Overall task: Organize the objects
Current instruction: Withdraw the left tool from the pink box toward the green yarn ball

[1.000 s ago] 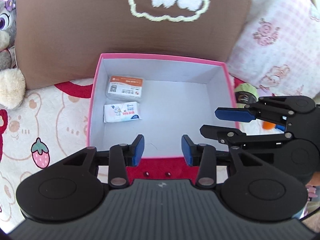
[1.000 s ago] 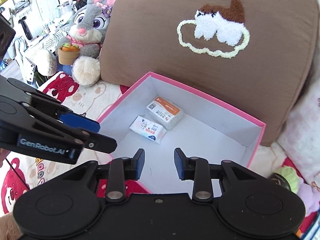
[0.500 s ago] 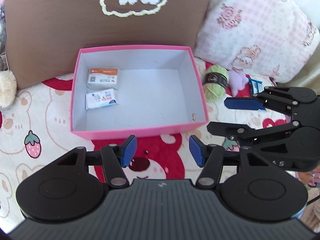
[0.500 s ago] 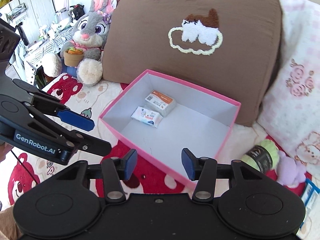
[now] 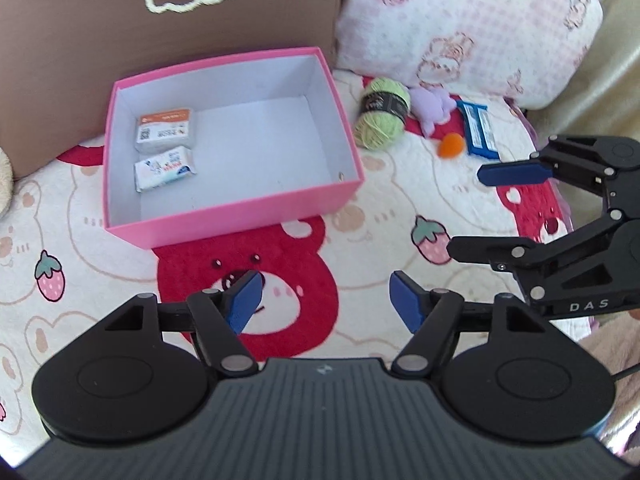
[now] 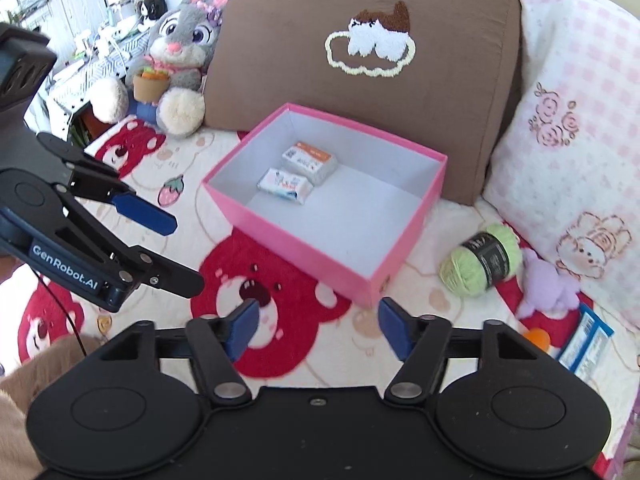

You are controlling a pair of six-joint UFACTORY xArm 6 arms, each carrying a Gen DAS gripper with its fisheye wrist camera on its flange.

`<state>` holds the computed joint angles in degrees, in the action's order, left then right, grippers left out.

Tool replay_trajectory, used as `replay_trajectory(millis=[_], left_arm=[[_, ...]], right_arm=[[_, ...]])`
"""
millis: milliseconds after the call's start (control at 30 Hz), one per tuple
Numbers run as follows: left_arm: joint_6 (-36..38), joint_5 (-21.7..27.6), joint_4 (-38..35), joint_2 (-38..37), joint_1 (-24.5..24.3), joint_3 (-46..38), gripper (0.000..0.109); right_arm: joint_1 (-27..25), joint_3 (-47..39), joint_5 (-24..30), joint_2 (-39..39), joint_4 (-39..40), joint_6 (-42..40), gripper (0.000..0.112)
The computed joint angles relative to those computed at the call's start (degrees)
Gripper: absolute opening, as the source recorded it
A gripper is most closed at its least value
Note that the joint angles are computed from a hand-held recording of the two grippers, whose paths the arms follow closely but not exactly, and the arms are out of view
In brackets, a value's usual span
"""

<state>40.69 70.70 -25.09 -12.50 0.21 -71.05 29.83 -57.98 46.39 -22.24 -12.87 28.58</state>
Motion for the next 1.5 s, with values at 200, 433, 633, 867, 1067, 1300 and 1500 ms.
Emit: replay_trajectory(millis=[200, 433, 633, 867, 1067, 1300, 1500], left_arm=[[0.9, 1.3, 0.6, -2.3, -2.5, 3.0, 0.078], [1.3, -0.9, 1.8, -4.8, -6.5, 7.0, 0.086], [2.0, -5.8, 2.2, -5.0, -10.0, 9.4, 0.094], [1.8, -13.9, 0.2, -2.7, -12.3, 9.9, 0.098], [2.0, -18.4, -3.1, 1.6, -14.2, 7.6, 0.098], [2.7, -21.7, -6.4, 5.7, -15.7, 4.1, 0.098], [2.3, -22.5, -9.2, 12.3, -16.8, -2.3, 0.097]], right_arm=[[1.4, 3.8, 2.9, -4.6, -0.7, -0.6, 0.075], [2.1, 11.5, 0.2, -11.0, -2.8, -1.2, 0.090], [0.4, 15.8, -3.0, -13.3, -4.5, -0.2, 0.090], [-2.2, 21.0, -8.6, -16.3, -10.7, 2.5, 0.090], [-5.4, 24.1, -14.6, -16.3, -22.9, 11.2, 0.090], [-9.1, 23.9, -19.3, -13.1, -36.4, 19.7, 0.090], [-13.4, 21.8, -23.8, -8.5, -38.5, 23.7, 0.090]])
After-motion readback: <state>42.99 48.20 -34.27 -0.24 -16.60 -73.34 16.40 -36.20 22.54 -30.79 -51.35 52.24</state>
